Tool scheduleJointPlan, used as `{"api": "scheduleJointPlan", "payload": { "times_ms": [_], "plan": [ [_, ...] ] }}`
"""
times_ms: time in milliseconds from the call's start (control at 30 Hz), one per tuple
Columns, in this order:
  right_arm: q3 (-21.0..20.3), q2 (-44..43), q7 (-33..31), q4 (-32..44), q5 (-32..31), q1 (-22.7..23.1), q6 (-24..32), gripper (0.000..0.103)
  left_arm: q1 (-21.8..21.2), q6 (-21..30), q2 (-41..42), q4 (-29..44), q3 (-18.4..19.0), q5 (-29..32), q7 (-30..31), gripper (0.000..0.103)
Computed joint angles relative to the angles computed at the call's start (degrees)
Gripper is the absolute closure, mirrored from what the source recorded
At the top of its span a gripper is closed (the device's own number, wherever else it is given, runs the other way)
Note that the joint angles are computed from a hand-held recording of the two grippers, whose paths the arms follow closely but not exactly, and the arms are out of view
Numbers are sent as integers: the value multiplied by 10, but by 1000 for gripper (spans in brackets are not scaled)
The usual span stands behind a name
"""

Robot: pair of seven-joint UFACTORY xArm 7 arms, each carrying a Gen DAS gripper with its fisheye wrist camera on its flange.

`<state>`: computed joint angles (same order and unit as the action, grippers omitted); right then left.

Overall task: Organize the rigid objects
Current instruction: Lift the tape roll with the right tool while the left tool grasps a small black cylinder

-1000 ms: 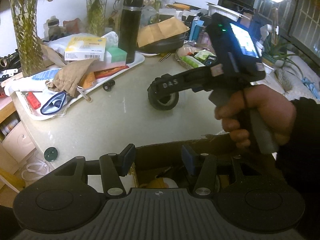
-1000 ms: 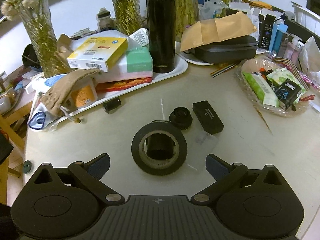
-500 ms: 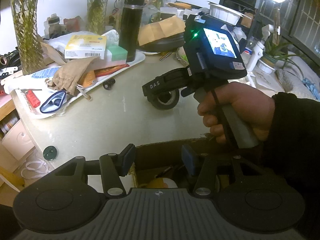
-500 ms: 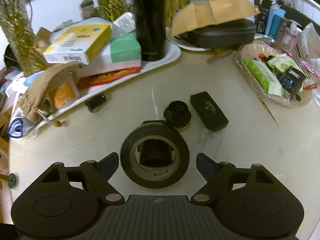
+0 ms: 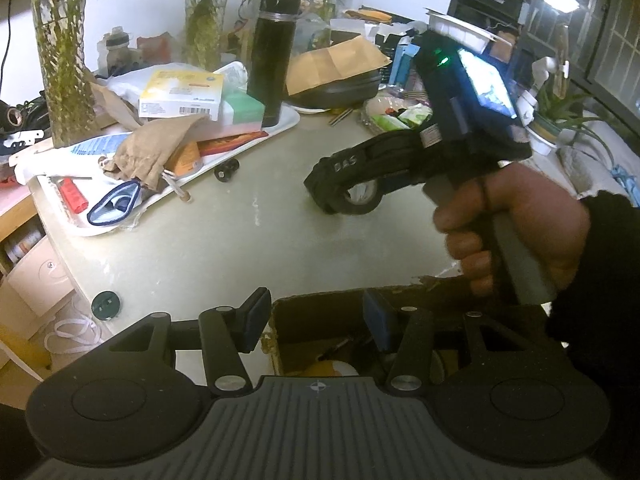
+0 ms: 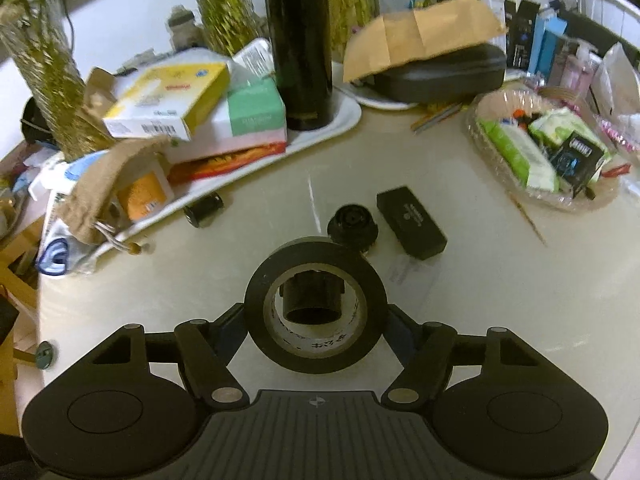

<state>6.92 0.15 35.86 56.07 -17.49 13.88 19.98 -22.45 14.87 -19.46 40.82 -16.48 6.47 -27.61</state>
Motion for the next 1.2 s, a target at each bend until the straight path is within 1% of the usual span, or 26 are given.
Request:
{"api": "scheduleJointPlan", "payload": {
  "times_ms": [200,400,633,767,867,900,933,1067,1200],
  "plan": [
    [2,-56,-27,-41,31,-8,-12,28,11,-16,-8,-8,-8,12,-15,53],
    [6,-124,-53,-96,64,-23,-22,28,10,-17,-4,-4,-4,8,-20,53],
    [1,-201,-94,-155,109,-33,-13,28,10,-18,3,7,-1,3,-22,53],
    [-10,-243,-120,-188,139,-32,-8,28,25,-10,15,25,-13,23,-34,52],
    [-12,-276,-129,-212,153,-38,-4,28,41,-4,29,45,-23,46,-58,43],
    [-14,-284,-132,-218,158,-38,-4,28,43,-2,36,53,-23,50,-65,38],
    [-16,-294,-136,-226,163,-38,-3,28,42,-2,41,59,-20,53,-67,35],
    [-20,-330,-144,-252,174,-48,-4,28,38,7,66,91,-12,66,-69,35],
    [-25,-356,-154,-269,180,-56,-3,28,20,23,100,130,5,53,-47,35]
  ]
}}
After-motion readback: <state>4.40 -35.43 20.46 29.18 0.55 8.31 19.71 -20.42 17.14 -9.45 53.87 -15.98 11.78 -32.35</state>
